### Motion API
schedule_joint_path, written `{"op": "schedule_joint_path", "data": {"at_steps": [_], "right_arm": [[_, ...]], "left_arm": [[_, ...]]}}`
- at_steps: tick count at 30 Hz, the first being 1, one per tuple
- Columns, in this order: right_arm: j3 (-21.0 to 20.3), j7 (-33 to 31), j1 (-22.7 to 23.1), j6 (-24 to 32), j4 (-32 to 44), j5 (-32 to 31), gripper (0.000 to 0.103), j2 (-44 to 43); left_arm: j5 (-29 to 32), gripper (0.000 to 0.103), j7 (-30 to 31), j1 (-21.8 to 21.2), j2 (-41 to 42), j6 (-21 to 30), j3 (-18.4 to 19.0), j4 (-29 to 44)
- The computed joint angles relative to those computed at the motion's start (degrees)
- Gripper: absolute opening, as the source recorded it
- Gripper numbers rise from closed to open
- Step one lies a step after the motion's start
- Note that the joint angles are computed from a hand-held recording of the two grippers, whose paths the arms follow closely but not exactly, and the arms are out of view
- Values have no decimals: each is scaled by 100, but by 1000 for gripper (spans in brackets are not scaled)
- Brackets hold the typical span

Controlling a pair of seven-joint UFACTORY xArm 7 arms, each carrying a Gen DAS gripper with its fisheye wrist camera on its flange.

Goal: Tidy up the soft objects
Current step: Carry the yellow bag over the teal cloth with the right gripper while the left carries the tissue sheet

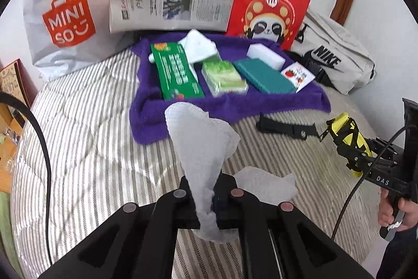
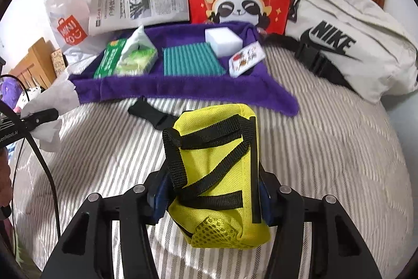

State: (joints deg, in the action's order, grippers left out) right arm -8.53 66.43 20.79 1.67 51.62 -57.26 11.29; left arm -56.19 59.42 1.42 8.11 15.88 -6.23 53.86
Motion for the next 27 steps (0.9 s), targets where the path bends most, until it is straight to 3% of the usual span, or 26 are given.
{"op": "schedule_joint_path", "data": {"at_steps": [2, 11, 19, 22, 27], "right_arm": [[116, -282, -123, -9, 70, 251, 55, -21], [1009, -2690, -847, 80, 660, 2487, 55, 241], [1804, -4301, -1417, 476, 1959, 3974, 55, 1123], [1752, -4598, -1313, 732, 2686, 4229, 55, 1591], [1646, -5076, -1132, 1302, 3983, 4634, 55, 2436]], "left_arm": [[39, 5, -66, -1, 4, 9, 10, 86], [413, 5, -699, 57, 256, 345, 5, 818], [1744, 6, -1826, -59, 901, 194, -1, 1723], [2566, 6, -2485, -231, 1223, 21, 175, 2044], [2993, 6, -2879, 56, 1674, 132, -54, 2539]]}}
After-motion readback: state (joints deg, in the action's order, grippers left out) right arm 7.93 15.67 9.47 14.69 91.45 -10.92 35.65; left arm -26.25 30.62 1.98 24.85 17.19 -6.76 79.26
